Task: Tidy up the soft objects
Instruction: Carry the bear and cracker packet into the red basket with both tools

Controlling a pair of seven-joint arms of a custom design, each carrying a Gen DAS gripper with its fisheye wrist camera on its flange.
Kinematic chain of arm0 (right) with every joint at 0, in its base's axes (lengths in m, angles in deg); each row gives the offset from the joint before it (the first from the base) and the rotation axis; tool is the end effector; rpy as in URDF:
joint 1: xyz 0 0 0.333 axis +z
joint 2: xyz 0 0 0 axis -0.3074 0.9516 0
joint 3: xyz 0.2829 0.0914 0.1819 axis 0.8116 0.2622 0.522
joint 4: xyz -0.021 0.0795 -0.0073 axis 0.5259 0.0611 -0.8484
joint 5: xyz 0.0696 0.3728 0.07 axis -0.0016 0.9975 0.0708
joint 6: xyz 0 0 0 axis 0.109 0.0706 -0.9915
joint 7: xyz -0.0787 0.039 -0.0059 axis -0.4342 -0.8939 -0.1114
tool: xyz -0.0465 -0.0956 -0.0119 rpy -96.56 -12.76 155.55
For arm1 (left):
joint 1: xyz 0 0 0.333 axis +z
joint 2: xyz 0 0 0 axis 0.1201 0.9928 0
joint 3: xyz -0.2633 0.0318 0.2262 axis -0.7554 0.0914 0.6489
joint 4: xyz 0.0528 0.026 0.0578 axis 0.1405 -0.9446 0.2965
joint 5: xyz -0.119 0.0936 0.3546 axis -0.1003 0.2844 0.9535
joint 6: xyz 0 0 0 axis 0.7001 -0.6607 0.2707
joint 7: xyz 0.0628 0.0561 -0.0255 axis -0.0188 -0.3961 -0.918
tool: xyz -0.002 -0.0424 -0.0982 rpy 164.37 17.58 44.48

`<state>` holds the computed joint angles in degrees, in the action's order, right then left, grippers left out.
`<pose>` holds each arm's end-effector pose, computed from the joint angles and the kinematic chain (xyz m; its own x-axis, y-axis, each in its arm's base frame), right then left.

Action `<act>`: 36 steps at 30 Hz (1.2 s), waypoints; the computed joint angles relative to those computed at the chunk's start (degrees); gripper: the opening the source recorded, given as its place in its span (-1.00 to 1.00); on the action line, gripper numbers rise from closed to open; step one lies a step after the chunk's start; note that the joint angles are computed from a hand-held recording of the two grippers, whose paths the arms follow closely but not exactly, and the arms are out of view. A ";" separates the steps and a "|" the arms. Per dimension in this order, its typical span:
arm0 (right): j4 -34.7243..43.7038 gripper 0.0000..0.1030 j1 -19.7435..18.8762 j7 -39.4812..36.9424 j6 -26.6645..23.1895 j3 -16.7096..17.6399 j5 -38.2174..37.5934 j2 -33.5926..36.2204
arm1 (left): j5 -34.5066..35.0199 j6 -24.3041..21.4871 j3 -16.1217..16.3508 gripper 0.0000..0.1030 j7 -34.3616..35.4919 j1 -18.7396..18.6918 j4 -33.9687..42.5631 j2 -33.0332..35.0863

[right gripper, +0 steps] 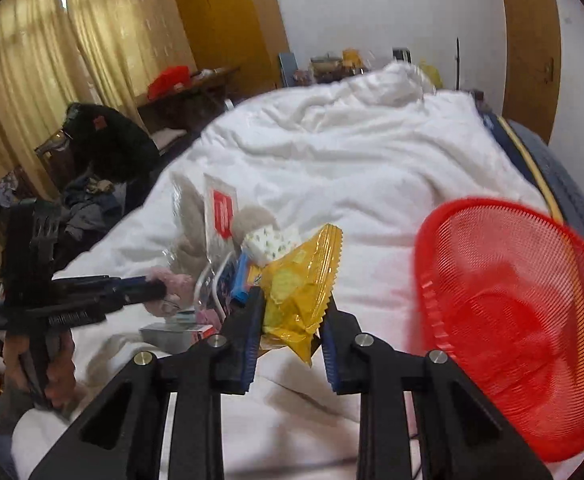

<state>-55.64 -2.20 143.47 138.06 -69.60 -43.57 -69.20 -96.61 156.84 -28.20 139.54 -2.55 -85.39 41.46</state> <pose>0.4426 0.2872 0.5723 0.2255 -0.9638 -0.1425 -0.6901 -0.0548 -0.7216 0.5055 -0.1200 0.5005 -0.4056 -0.8025 0.4375 -0.7992 0.0790 -0.5958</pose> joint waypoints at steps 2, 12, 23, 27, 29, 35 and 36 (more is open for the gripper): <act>-1.24 -0.50 0.63 -2.25 -1.01 -0.92 1.61 -2.97 | -1.10 -3.70 0.86 -0.72 0.16 0.08 0.67 -2.04; -9.54 -0.50 -8.13 -1.94 1.57 0.68 5.79 -13.67 | -0.45 -8.05 -1.40 -0.71 0.82 -4.25 4.72 -7.06; -12.33 -0.50 -17.15 2.26 5.24 1.39 10.49 -10.89 | 14.40 5.82 -8.64 -0.71 -10.08 -10.74 17.04 7.07; -12.76 -0.50 -21.69 5.82 3.66 4.24 7.34 -11.73 | 25.75 7.91 -11.05 -0.71 -18.85 -11.06 22.10 13.91; -12.66 -0.50 -22.67 7.26 2.52 4.71 5.81 -11.97 | 30.78 8.80 -11.89 -0.71 -23.94 -11.20 23.52 16.64; -12.34 -0.50 -21.68 8.74 -1.00 3.13 2.51 -11.11 | 41.93 9.62 -13.74 -0.71 -34.32 -12.01 25.38 21.23; -12.30 -0.50 -21.14 8.74 -1.23 2.46 2.50 -10.74 | 44.80 10.42 -13.50 -0.71 -36.44 -12.54 25.25 21.50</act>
<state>-67.93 -23.34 152.21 136.83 -67.14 -41.07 -79.95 -51.82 167.26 -41.69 103.10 -15.09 -60.14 62.96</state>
